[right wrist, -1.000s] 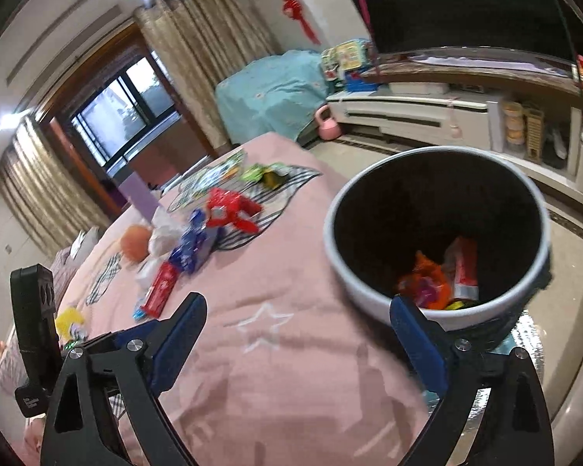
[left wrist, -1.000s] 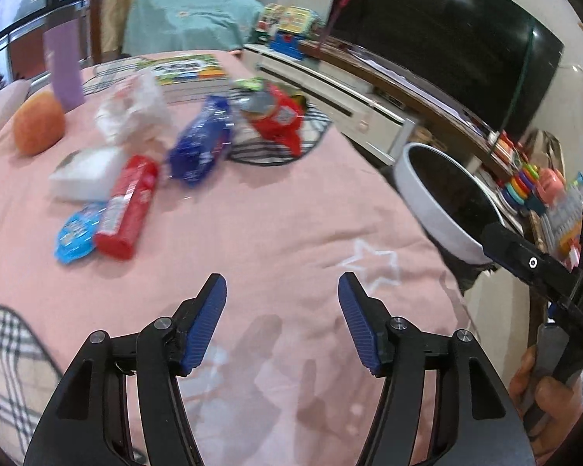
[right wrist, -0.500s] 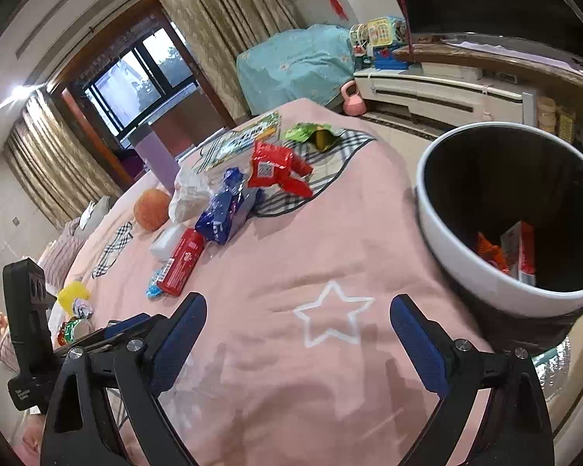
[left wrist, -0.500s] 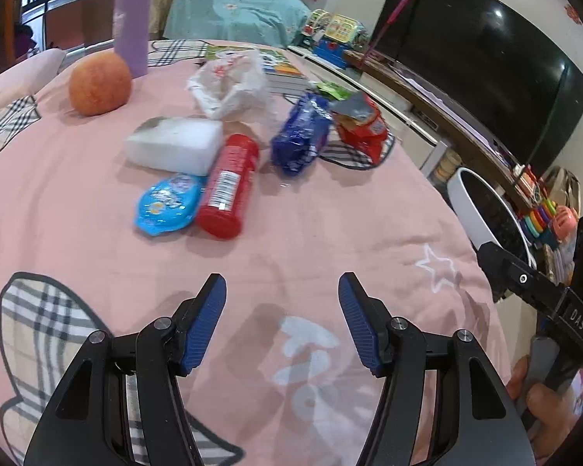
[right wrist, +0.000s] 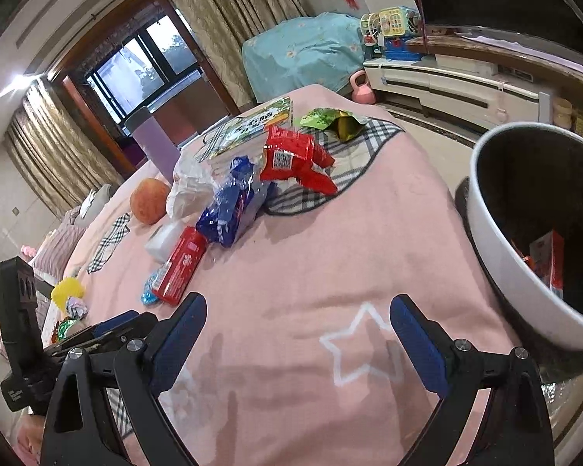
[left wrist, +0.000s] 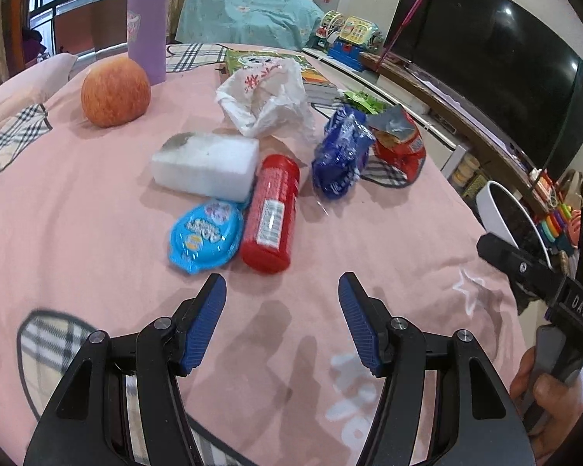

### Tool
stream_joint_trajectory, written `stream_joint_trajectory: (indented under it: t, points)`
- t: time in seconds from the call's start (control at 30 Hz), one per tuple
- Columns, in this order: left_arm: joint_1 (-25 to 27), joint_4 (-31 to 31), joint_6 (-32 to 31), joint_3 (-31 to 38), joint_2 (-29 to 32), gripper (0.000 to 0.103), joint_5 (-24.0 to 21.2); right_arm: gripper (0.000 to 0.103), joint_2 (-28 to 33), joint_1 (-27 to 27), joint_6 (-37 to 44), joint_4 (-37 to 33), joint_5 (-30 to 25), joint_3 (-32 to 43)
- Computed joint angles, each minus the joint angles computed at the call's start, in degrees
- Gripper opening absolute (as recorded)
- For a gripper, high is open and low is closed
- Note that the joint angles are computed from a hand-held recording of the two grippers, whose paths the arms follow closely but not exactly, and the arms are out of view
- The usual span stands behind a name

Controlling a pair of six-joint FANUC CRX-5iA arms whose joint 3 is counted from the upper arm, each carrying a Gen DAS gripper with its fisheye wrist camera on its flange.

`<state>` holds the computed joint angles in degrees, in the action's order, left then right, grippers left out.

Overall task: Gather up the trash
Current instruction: 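Grasp the red spray can with the left gripper while the right grasps the red snack bag, then carry the red can and red bag over the trash bin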

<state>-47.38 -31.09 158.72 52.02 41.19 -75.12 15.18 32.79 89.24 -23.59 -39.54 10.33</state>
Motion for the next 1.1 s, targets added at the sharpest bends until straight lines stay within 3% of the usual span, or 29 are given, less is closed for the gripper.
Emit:
stream_joint_trajectory:
  t: [0.43,0.63,0.7,0.77,0.83,1.1]
  points:
    - [2.9,1.8,-5.6,4.2,3.1,0.061,-0.9,0.094,9.5,-0.9,-0.6,-1.8,-2.3,13.8]
    - [3.5,2.4,-8.1,6.3,4.7,0.061,-0.9,0.081,14.9,-1.6,-2.2,-2.6,-4.5,20.8]
    - [3.7,3.0,-9.0,6.9,5.1,0.056,-0.8,0.064,16.7,-1.9,-2.7,-2.5,-5.9,23.1]
    - [4.2,4.4,-9.7,7.2,5.6,0.036,-0.7,0.046,18.0,-2.2,-2.7,-3.0,-7.8,24.9]
    - [4.4,4.9,-9.5,6.4,5.5,0.034,0.0,0.037,17.5,-1.9,-2.2,-2.5,-7.3,24.0]
    - [2.7,3.1,-7.5,5.5,4.5,0.033,1.3,0.034,11.5,-2.4,1.6,-4.1,-5.0,16.4]
